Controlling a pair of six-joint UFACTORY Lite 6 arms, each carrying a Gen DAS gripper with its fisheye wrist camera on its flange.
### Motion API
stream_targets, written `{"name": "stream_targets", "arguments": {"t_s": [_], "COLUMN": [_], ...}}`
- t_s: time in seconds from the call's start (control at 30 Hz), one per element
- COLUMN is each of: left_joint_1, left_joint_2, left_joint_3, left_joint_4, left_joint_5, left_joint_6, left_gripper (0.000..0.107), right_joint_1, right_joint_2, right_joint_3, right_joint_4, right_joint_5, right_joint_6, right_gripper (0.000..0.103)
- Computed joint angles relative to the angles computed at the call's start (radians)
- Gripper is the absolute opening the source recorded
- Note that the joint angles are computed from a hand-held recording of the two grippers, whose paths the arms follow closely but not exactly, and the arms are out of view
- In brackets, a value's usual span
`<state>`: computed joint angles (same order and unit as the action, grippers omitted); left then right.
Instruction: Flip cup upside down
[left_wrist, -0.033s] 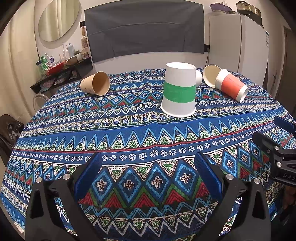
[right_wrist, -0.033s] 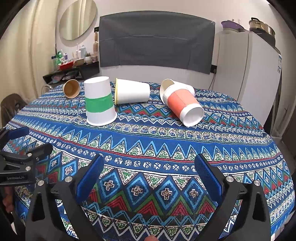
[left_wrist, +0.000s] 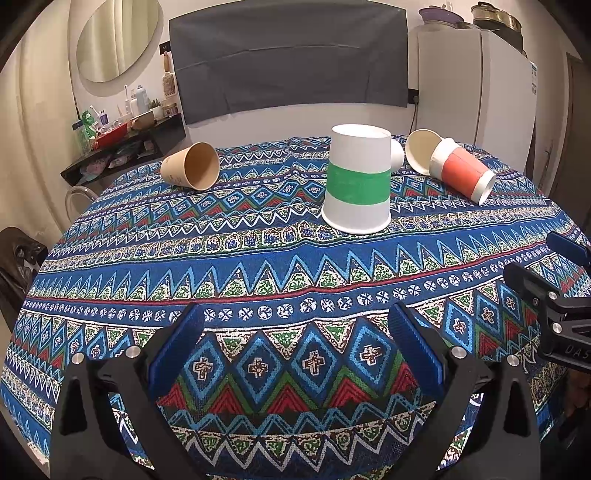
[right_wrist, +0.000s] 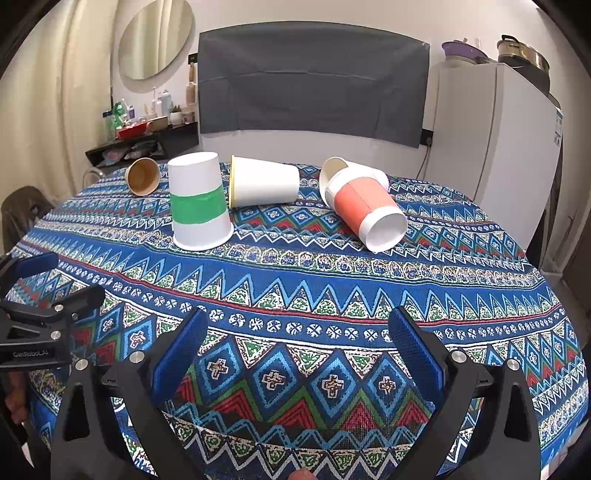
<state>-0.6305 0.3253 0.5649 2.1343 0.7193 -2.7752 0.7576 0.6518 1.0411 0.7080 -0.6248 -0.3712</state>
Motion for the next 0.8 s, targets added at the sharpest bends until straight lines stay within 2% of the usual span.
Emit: {"name": "stream_targets", "arguments": {"t_s": [0.8], "left_joint_1": [0.02], "left_joint_2": [0.01], "left_joint_3": [0.015], "left_joint_4": [0.015], "left_joint_5": [-0.03], "left_joint_6": [-0.007], "left_gripper": [0.097], "right_joint_1": [0.013], "right_joint_2": [0.0], "right_joint_3": [0.005], "right_joint_4": [0.037], "right_joint_5": [-0.002], "right_joint_6": [-0.041], "right_gripper": [0.094]}}
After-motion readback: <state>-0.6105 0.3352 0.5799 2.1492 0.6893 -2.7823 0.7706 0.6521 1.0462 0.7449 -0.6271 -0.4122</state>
